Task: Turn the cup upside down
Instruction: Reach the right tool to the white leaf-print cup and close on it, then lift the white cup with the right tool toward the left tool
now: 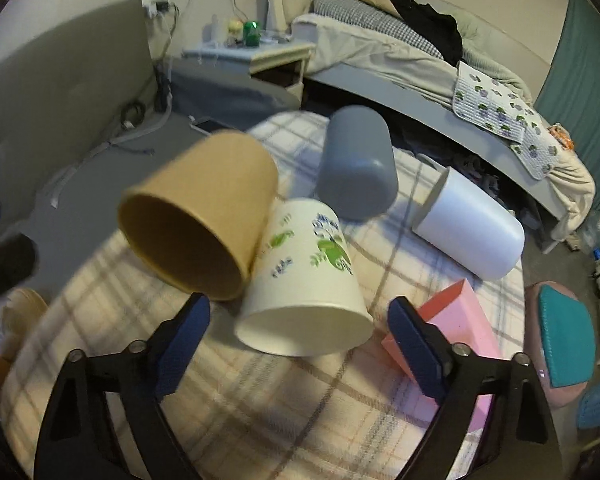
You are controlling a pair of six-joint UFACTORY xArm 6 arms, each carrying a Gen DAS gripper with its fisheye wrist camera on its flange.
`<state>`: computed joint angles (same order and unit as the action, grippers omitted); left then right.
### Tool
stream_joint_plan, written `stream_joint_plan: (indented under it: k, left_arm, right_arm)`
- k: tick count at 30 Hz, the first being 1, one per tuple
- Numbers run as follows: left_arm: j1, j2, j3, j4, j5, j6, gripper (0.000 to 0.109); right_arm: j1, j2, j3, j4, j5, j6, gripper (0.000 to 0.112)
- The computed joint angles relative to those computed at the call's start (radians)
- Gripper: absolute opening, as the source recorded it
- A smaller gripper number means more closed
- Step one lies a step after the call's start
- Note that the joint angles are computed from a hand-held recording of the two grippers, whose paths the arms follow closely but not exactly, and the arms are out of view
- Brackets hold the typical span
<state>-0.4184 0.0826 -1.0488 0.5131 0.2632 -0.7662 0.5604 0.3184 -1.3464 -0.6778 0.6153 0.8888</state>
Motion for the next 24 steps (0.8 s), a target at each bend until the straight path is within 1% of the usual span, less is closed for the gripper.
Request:
stream_joint_plan:
  k: [1, 3, 4, 5, 9, 11, 13, 16, 20, 23, 24]
  left_arm:
    - [-0.002, -0.002, 0.003, -0.015, -0.001, 0.012, 0.103]
    - [-0.008, -0.008, 0.006, -0.018, 0.004, 0.021, 0.103]
    - [-0.01, -0.013, 0.009, -0.002, 0.004, 0.012, 0.103]
    - [-0.012, -0.014, 0.008, 0.003, 0.004, 0.01, 0.103]
    - [-0.014, -0.034, 0.014, 0.022, -0.01, 0.002, 0.103]
    - [-0.014, -0.044, 0.021, 0.01, -0.021, 0.007, 0.103]
    - [-0.016, -0.06, 0.034, -0.028, -0.028, 0.032, 0.103]
    - [-0.023, -0.089, 0.063, -0.064, -0.035, 0.065, 0.103]
    - [-0.03, -0.124, 0.096, -0.075, -0.035, 0.073, 0.103]
    - [-0.035, -0.151, 0.124, -0.099, -0.043, 0.097, 0.103]
    - [-0.037, -0.157, 0.129, -0.107, -0.044, 0.106, 0.103]
  right_arm:
    - [0.007, 0.011, -0.015, -0.031, 0.037, 0.026, 0.086]
    - [0.008, 0.017, -0.016, -0.041, 0.043, 0.036, 0.081]
    - [0.006, 0.022, -0.017, -0.018, 0.046, 0.02, 0.071]
    - [0.006, 0.024, -0.022, -0.005, 0.056, 0.008, 0.071]
    - [0.03, -0.04, 0.031, -0.061, 0.066, 0.078, 0.069]
    - [0.045, -0.09, 0.069, -0.083, 0.07, 0.127, 0.068]
    - [0.069, -0.14, 0.106, -0.105, 0.095, 0.175, 0.068]
    - [0.113, -0.223, 0.176, -0.12, 0.155, 0.299, 0.068]
    - [0.183, -0.295, 0.25, -0.072, 0.239, 0.479, 0.068]
    - [0.229, -0.329, 0.289, -0.041, 0.262, 0.593, 0.068]
    - [0.24, -0.328, 0.289, -0.036, 0.266, 0.601, 0.068]
